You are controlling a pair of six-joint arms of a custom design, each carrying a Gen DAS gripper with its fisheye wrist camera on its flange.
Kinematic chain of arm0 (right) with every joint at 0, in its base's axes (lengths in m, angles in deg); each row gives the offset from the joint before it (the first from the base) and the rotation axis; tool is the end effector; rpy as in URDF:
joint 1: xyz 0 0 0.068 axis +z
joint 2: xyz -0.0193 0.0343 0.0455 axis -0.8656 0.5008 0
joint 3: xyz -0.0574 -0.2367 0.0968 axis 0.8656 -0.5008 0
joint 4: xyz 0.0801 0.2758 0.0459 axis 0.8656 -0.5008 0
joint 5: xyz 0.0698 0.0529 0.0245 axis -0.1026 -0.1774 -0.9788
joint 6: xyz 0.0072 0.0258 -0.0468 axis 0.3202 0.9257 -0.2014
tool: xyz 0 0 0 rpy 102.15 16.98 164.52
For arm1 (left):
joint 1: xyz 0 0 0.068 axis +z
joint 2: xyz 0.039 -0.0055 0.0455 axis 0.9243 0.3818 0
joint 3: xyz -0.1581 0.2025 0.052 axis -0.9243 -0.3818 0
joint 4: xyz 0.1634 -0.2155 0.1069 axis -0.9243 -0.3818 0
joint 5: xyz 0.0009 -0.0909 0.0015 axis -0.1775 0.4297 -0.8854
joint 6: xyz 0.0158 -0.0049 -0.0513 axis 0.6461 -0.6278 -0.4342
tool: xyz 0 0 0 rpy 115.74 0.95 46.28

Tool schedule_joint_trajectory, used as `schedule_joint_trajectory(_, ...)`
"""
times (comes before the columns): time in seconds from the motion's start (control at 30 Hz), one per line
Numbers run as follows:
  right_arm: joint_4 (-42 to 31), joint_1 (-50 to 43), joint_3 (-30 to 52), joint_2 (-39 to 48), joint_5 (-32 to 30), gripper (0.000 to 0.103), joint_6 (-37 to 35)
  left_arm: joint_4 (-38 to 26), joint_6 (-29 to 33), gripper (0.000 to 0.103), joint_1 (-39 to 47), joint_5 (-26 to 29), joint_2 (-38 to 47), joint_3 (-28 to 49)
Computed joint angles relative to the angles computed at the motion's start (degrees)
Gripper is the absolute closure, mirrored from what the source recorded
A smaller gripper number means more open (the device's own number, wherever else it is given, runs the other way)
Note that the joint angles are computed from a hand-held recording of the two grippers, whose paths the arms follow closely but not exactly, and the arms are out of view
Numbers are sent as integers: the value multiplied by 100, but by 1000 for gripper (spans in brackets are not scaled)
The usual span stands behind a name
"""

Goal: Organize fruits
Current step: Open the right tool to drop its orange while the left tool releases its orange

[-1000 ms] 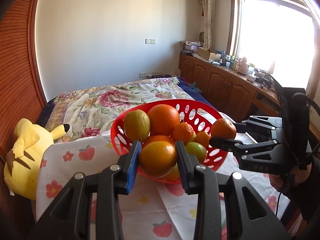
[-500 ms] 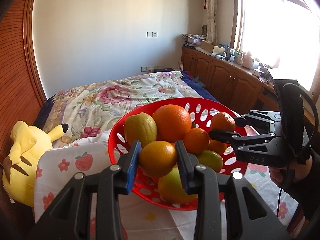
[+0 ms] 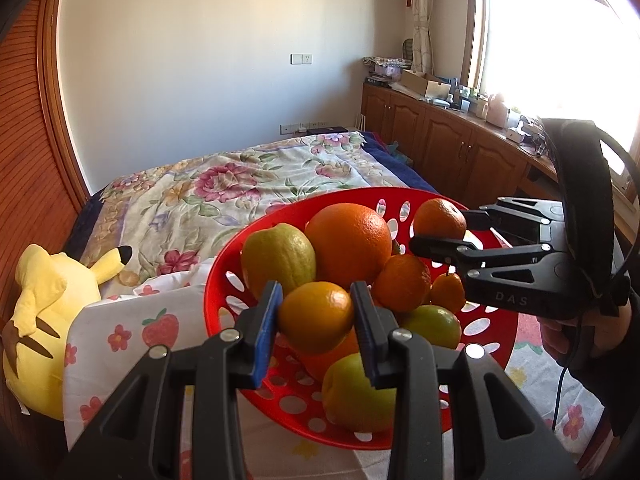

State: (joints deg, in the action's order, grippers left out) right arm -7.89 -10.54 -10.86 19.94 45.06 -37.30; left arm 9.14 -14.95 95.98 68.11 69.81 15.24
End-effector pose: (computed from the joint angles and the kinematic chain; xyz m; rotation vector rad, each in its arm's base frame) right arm 0.1209 0.1101 0.1010 -0.0720 2.2609 0.0105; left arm 0.2328 0.0964 0.1187 0.8388 2.1655 -0.4574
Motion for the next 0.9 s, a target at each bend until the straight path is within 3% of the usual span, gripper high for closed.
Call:
schedule_joint_trajectory(0.17,144,-94,19,184,-46,55,-59,84,-51,69,-69,-82,6,-37)
schedule_joint_trajectory(0.23,85,-55,10,97,29,49,-13,89,-57,69,-83,-90,5,-35)
schedule_joint_trajectory(0.5,-304,277,-60,-276,271,49,226,199,-144,67,-133,-123,-31,-73)
schedule_joint_trajectory(0.9,-1084,1202,-131,-745,872,49,1258,86,29,65,265,18,-375,-295)
